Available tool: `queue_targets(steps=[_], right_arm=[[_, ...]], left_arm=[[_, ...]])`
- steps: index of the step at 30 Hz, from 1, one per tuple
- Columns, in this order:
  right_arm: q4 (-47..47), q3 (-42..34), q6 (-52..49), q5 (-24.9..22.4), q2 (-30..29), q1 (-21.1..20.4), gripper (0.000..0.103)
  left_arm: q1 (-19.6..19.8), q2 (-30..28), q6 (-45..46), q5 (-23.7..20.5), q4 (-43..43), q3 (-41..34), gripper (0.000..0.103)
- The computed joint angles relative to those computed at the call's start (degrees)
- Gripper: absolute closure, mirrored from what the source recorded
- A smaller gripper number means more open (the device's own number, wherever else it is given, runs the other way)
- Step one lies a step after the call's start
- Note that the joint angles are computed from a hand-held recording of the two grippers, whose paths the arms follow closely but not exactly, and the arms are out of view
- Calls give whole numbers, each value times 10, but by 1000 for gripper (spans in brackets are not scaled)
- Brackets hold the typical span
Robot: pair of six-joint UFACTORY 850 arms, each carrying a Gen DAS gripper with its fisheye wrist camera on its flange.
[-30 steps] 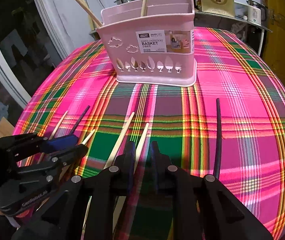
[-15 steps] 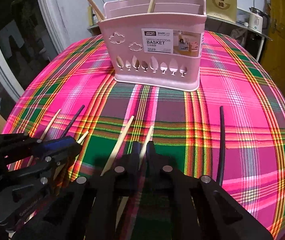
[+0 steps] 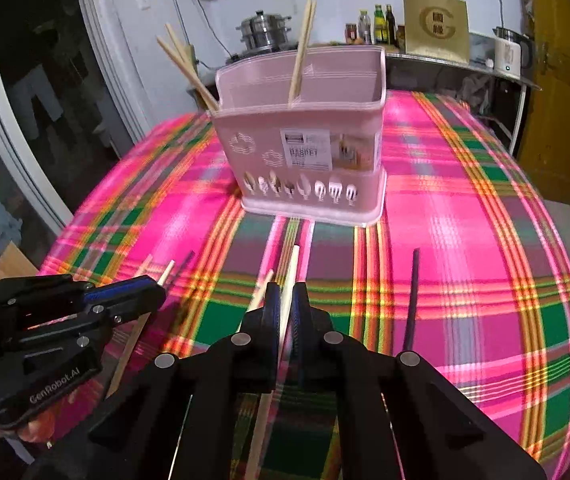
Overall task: Organize utensils
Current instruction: 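Close the left tool on a light chopstick while the right tool grasps another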
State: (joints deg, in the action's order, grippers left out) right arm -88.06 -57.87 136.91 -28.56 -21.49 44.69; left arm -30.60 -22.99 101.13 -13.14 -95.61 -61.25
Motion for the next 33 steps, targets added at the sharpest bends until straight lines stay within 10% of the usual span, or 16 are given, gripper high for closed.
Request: queue_targets(steps=[9,17,33], right_arm=[[-27,12,17,-39,39,16,99],[15,-6,-19,51,-5,-19,89],[249,-95,-302,21,-93,-27,94]], left_arm=[[12,42,63,-22,-73,11,97],[15,25,-19,-26,0,2,97],[22,0,-55,-33,36,-14,97]])
